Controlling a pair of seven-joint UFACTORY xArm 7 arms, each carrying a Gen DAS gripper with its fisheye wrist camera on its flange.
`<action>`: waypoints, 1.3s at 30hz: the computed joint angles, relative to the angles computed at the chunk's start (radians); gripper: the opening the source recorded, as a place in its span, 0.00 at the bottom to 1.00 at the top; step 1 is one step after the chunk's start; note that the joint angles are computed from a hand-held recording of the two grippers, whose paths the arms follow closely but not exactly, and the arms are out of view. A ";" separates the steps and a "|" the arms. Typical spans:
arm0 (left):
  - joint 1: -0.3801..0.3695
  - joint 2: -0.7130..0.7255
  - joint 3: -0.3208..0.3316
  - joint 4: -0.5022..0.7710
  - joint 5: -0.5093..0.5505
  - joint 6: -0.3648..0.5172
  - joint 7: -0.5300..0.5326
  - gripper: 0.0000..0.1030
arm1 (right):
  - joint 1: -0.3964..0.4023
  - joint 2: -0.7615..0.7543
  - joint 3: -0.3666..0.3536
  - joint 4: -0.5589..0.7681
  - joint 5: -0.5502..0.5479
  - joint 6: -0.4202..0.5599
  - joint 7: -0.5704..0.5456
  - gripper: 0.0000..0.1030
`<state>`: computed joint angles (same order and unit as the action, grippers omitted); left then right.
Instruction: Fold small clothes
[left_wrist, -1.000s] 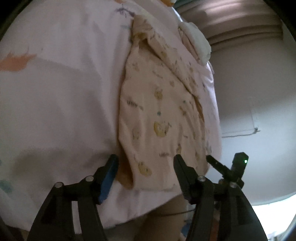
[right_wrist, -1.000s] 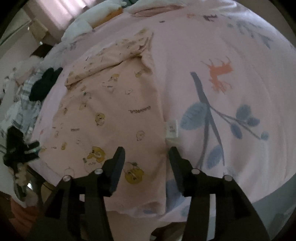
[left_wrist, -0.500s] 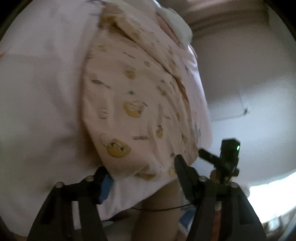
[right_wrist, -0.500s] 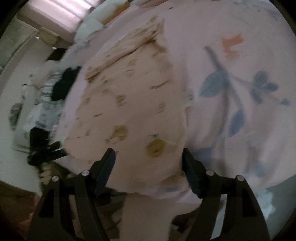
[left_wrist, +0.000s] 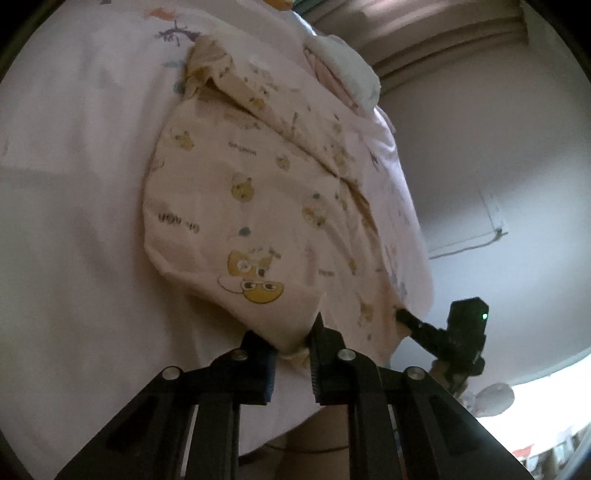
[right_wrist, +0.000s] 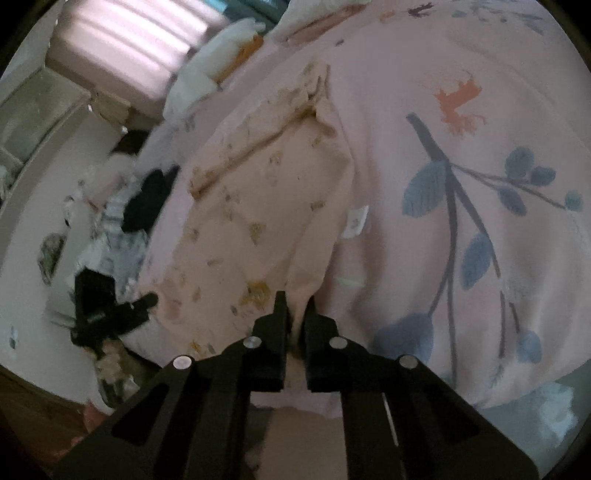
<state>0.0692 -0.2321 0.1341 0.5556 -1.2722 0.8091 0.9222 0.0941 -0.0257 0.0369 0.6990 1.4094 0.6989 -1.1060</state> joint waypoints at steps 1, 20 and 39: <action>-0.002 -0.001 -0.004 0.005 0.008 -0.002 0.001 0.13 | 0.003 0.003 0.004 0.008 -0.002 -0.007 0.005 0.08; -0.150 -0.015 -0.019 0.060 -0.067 -0.393 0.069 0.13 | 0.031 0.032 0.022 0.130 0.136 -0.025 -0.094 0.08; 0.015 0.241 -0.046 0.389 -0.234 -0.226 0.120 0.13 | 0.020 0.282 0.078 0.518 0.070 -0.127 0.012 0.07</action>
<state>0.0847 0.0092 0.0881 0.9449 -1.5064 0.5836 1.0421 0.1142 0.2558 0.1146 1.2169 1.4791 0.5720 -1.0936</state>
